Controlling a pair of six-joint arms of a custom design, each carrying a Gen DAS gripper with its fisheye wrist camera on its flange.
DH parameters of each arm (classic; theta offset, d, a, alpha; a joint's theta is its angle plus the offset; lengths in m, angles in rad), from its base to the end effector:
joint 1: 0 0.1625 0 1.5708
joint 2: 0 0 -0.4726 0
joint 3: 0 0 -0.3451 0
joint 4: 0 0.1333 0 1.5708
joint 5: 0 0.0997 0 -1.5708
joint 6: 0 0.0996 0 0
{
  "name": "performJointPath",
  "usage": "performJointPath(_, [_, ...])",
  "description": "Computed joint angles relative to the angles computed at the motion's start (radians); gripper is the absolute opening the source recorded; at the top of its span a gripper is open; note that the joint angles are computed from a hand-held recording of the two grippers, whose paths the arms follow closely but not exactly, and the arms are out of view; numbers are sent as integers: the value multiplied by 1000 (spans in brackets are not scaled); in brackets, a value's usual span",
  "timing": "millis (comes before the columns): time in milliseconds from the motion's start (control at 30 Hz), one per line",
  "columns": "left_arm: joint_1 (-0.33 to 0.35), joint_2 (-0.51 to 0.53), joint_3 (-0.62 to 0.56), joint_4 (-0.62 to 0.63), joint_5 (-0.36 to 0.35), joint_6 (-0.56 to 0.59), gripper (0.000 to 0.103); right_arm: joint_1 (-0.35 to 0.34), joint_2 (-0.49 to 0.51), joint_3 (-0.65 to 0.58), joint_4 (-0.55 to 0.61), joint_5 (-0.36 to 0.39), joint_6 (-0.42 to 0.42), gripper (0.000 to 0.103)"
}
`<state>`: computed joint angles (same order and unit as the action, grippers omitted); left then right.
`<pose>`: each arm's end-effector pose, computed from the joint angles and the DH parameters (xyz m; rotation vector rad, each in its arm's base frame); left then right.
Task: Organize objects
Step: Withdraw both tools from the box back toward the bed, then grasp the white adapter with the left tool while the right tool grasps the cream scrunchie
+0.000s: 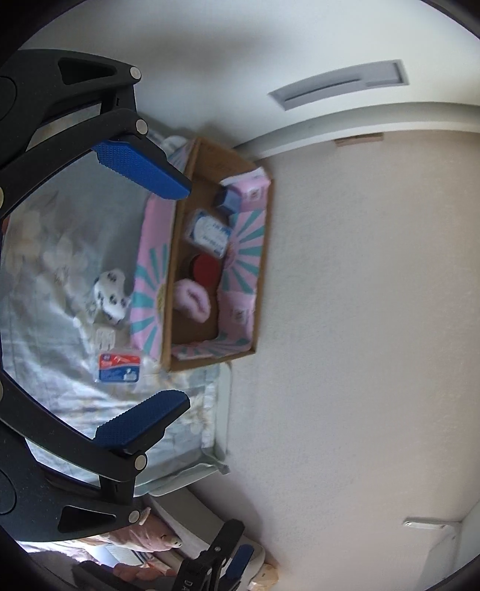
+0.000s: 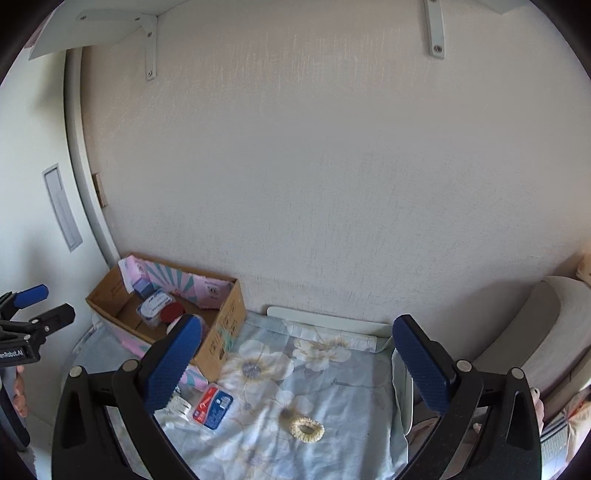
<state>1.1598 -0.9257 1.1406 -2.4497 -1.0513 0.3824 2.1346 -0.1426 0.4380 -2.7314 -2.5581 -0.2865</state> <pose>-0.1334 -0.7634 0.4599 0.7555 2.3971 -0.8723 0.5257 -0.7376 0.1695 0.3808 -2.0739 1.0880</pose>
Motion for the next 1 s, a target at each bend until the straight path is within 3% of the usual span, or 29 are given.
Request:
performJointPath(400, [20, 8, 291, -243, 37, -28, 101, -96, -158, 427, -79, 126, 95, 103])
performJointPath(733, [90, 73, 297, -232, 29, -99, 63, -156, -160, 580, -139, 130, 168, 98])
performJointPath(1000, [120, 113, 268, -241, 0, -77, 59, -180, -152, 619, -147, 125, 169, 87])
